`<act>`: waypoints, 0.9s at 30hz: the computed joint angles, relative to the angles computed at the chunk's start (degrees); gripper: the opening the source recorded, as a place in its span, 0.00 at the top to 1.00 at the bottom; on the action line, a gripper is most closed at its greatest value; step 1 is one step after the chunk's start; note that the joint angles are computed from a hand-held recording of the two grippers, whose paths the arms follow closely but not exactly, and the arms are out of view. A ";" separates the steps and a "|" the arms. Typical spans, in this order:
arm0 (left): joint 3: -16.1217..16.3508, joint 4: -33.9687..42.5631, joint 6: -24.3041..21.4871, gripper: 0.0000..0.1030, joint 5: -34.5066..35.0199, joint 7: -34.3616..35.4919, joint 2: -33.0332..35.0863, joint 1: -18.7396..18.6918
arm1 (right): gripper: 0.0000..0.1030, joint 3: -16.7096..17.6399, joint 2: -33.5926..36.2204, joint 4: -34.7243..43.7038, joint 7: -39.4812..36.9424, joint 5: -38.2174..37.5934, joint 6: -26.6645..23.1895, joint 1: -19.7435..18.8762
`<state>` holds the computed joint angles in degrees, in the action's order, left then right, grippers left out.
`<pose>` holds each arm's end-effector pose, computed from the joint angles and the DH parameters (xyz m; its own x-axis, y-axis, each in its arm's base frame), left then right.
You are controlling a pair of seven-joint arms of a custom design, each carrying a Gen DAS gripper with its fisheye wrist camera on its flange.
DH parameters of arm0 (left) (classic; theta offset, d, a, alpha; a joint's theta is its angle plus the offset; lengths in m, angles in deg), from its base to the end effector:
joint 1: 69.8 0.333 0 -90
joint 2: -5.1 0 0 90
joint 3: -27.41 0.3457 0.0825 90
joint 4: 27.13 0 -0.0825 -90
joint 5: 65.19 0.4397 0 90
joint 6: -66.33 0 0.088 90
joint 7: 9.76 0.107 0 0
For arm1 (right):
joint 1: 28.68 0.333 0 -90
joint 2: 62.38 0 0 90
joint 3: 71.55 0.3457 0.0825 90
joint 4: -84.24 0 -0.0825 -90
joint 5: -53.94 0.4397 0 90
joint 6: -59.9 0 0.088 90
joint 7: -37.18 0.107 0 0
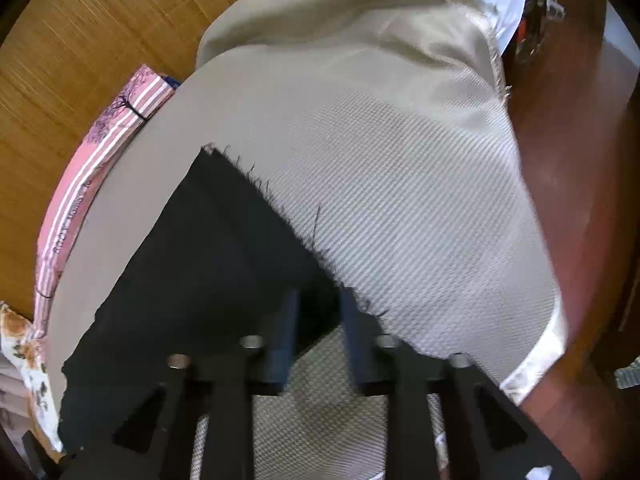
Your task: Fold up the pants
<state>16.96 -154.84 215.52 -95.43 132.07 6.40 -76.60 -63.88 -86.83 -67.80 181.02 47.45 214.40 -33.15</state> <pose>0.5777 -0.1682 0.3920 -0.7215 -0.6909 0.0454 -0.6269 0.6239 -0.4667 0.4570 0.0288 0.4214 -0.6467 -0.7137 -0.2692 -0.6121 0.6961 -0.3752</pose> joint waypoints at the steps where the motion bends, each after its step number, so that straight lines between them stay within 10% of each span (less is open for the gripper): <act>1: 0.28 0.20 -0.75 0.78 -1.88 0.87 -0.42 0.40 | 0.71 0.70 -0.12 0.75 -0.06 -1.48 -0.63 -0.60; 8: 3.08 1.45 -2.09 0.61 -12.83 5.56 -2.65 2.62 | 0.71 -1.70 7.87 10.71 -13.05 0.10 0.55 6.27; 14: 4.42 2.36 0.52 0.55 -11.01 -0.71 -0.70 4.98 | 0.70 -4.48 23.28 26.79 -39.30 20.14 0.12 17.57; 19: 4.32 -0.33 -0.54 0.55 -2.11 -8.55 0.53 6.73 | 0.65 -0.07 38.45 46.08 -61.26 38.09 -9.20 19.18; 27: 5.51 -3.33 -1.47 0.55 -9.18 -4.33 -2.14 7.56 | 0.59 3.84 59.22 73.77 -70.24 39.84 -26.64 21.67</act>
<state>22.47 -158.18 214.05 -104.61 127.74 4.26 -69.04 -60.05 -27.61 5.96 110.78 87.28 187.76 -11.48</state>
